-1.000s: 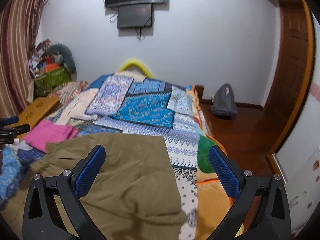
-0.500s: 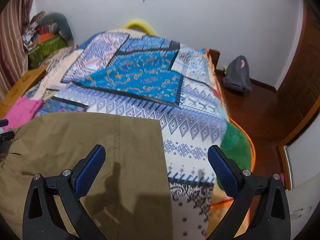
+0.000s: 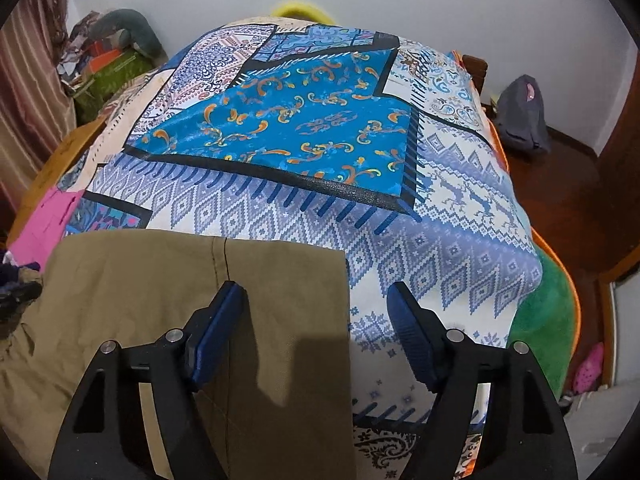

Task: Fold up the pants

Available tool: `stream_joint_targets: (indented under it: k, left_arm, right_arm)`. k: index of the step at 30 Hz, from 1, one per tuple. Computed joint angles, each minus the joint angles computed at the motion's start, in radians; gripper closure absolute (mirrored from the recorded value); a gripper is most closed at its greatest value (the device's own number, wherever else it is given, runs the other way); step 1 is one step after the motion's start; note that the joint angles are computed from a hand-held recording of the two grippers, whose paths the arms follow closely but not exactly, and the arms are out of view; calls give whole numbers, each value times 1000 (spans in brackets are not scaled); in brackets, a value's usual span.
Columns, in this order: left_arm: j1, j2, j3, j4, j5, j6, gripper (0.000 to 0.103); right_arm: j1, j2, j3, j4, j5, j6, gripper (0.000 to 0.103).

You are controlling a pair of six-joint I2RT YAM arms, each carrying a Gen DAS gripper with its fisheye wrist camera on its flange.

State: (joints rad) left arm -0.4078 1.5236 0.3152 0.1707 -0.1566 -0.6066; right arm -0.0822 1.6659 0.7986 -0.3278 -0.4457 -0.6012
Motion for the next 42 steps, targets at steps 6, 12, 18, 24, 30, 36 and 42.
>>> stream_joint_targets:
  k: [6, 12, 18, 24, 30, 36, 42]
  left_arm:
    - [-87, -20, 55, -109, -114, -37, 74]
    - [-140, -63, 120, -242, -239, -13, 84]
    - [-126, -143, 169, -338, -306, 12, 87]
    - [-208, -322, 212, -523, -392, -27, 89]
    - [-409, -455, 308, -791, -521, -168, 90]
    - [-713, -462, 462, -1112, -678, -455, 90]
    - [-1031, -327, 625, -1472, -760, -885, 90]
  right_arm:
    - [45, -64, -35, 18, 39, 30, 91]
    - [43, -149, -65, 54, 29, 77, 94]
    - [36, -250, -50, 36, -14, 127, 98]
    - [3, -403, -40, -60, -89, 128, 98]
    - [-113, -580, -24, -257, -201, 51, 98]
    - [-325, -697, 69, -578, -388, -145, 98]
    - [-642, -698, 169, -1036, -552, -621, 98]
